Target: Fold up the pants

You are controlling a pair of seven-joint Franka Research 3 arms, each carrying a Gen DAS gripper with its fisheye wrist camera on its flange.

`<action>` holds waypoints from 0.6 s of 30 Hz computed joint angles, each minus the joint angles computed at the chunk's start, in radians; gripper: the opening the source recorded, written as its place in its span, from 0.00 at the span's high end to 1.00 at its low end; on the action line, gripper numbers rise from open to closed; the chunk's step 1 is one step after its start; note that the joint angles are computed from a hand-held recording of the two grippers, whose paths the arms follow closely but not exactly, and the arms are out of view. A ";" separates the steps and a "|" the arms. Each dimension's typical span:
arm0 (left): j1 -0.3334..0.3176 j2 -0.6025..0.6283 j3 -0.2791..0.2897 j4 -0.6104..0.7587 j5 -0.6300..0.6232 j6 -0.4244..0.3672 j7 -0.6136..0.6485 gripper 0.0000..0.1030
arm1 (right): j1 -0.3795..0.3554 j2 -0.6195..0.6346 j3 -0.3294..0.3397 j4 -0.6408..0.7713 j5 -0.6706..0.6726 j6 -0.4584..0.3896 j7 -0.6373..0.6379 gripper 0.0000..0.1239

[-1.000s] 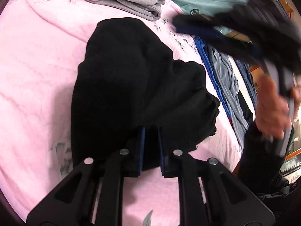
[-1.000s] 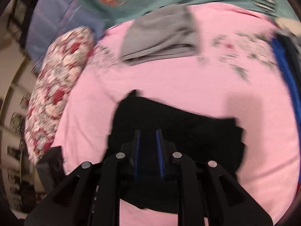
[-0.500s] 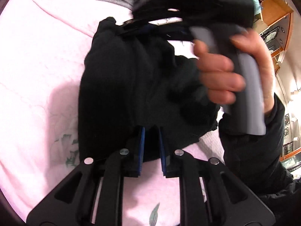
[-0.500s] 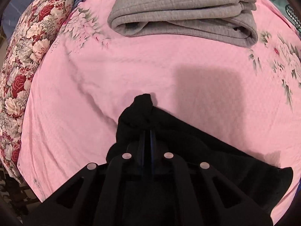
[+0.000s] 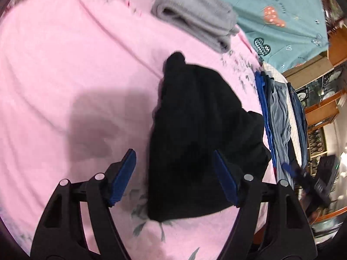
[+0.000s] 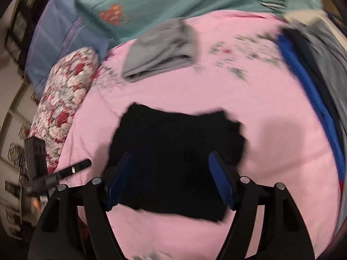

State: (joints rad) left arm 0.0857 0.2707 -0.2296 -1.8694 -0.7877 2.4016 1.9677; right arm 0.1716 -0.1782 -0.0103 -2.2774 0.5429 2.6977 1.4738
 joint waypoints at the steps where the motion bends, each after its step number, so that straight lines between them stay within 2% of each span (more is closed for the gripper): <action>1: -0.001 0.027 0.000 0.027 0.005 -0.026 -0.015 0.28 | -0.008 -0.027 -0.008 -0.040 0.010 0.011 0.005 0.41; 4: 0.002 0.109 -0.020 0.129 0.008 -0.088 -0.032 0.27 | -0.049 -0.138 -0.032 -0.186 0.022 0.029 0.066 0.41; 5: 0.008 0.132 -0.026 0.159 0.013 -0.111 -0.033 0.23 | -0.057 -0.169 -0.046 -0.224 0.038 0.031 0.076 0.41; 8: -0.004 0.220 -0.037 0.290 0.074 -0.179 -0.092 0.23 | -0.062 -0.215 -0.084 -0.275 0.091 0.032 0.077 0.41; 12: 0.010 0.280 -0.072 0.370 0.095 -0.188 -0.088 0.19 | 0.001 -0.197 -0.140 -0.246 0.226 0.013 -0.023 0.41; 14: 0.038 0.274 -0.098 0.346 0.056 -0.171 -0.041 0.18 | 0.031 -0.171 -0.161 -0.213 0.313 -0.028 -0.101 0.41; 18: 0.064 0.262 -0.116 0.312 -0.007 -0.152 0.029 0.17 | 0.011 -0.082 -0.128 -0.128 0.346 -0.100 -0.137 0.40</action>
